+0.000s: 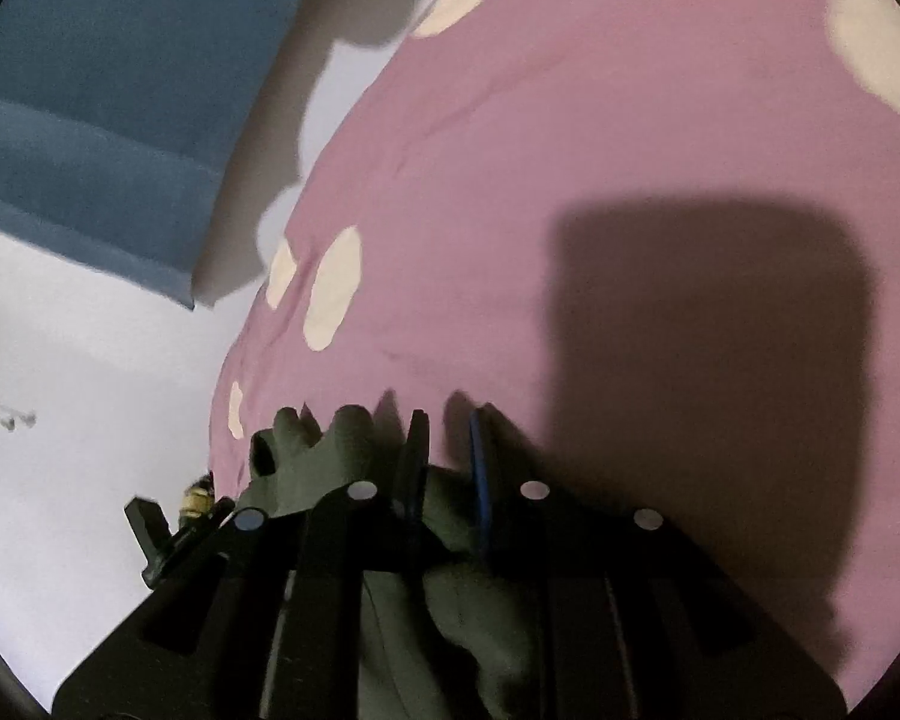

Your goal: Fold small clothes

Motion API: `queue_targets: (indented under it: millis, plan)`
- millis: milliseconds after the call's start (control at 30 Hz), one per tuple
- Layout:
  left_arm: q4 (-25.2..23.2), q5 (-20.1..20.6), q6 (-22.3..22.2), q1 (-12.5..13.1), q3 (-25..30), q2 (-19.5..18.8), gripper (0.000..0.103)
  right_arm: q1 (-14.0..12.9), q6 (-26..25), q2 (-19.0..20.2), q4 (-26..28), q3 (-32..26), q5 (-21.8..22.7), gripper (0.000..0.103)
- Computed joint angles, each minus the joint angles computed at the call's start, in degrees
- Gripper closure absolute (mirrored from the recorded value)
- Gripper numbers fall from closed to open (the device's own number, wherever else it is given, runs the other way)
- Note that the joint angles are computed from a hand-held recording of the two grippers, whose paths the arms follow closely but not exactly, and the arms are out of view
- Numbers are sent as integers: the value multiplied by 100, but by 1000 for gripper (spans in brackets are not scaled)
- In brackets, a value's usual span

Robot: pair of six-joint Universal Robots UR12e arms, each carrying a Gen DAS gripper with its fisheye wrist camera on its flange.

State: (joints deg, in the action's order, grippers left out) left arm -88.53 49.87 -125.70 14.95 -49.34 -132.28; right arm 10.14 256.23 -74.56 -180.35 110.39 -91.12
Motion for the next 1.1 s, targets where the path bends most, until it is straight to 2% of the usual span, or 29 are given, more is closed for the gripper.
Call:
queue_targets:
  millis: [33, 67, 100, 167, 200, 233, 333, 400, 467, 567, 667, 767, 800, 933, 967, 1000, 1100]
  plan:
    - [-182, -69, -6, 61, 133, -36, 93, 37, 15, -83, 118, 34, -141, 83]
    - [-170, -109, -27, 94, 144, -26, 92, 86, 3, -175, 292, 45, -292, 81]
    - [-123, -167, -15, 162, 118, 14, 84, 171, -57, -293, 507, 33, -513, 76]
    - [-103, -293, 21, 274, 40, 94, 49, 321, -176, -405, 684, -24, -803, 71]
    - [-101, -380, 54, 341, -27, 143, 45, 407, -235, -443, 764, -75, -946, 67]
    - [-54, -438, 80, 407, -125, 208, 44, 529, -295, -461, 829, -158, -1112, 61]
    - [-253, -438, 347, 585, -318, 360, 41, 852, -404, -366, 776, -445, -1308, 53]
    - [-402, -453, 452, 695, -465, 456, 35, 1023, -513, -220, 583, -652, -1256, 48]
    - [-747, -462, 638, 817, -553, 519, 34, 1223, -699, 9, 361, -936, -1162, 45]
    - [-1037, -444, 673, 938, -620, 558, 33, 1435, -865, 310, 205, -1294, -783, 44]
    - [-1290, -463, 678, 1025, -648, 560, 33, 1579, -1091, 602, 412, -1713, -434, 43]
    - [-1493, -483, 650, 1071, -623, 534, 33, 1665, -1340, 834, 768, -2069, -289, 40]
    - [-1637, -509, 681, 1088, -577, 504, 33, 1669, -1307, 923, 852, -2163, -208, 36]
    - [-2038, -488, 764, 1102, -470, 431, 31, 1616, -903, 1220, 1160, -2320, 330, 34]
    - [-2054, -448, 764, 1089, -475, 429, 29, 1615, -857, 1253, 1121, -2287, 370, 34]
    - [-2078, -429, 764, 1085, -475, 424, 29, 1615, -778, 1306, 859, -2222, 335, 34]
    - [-2588, -327, 868, 1030, -222, 273, 29, 1626, -752, 1340, 589, -2182, 286, 34]
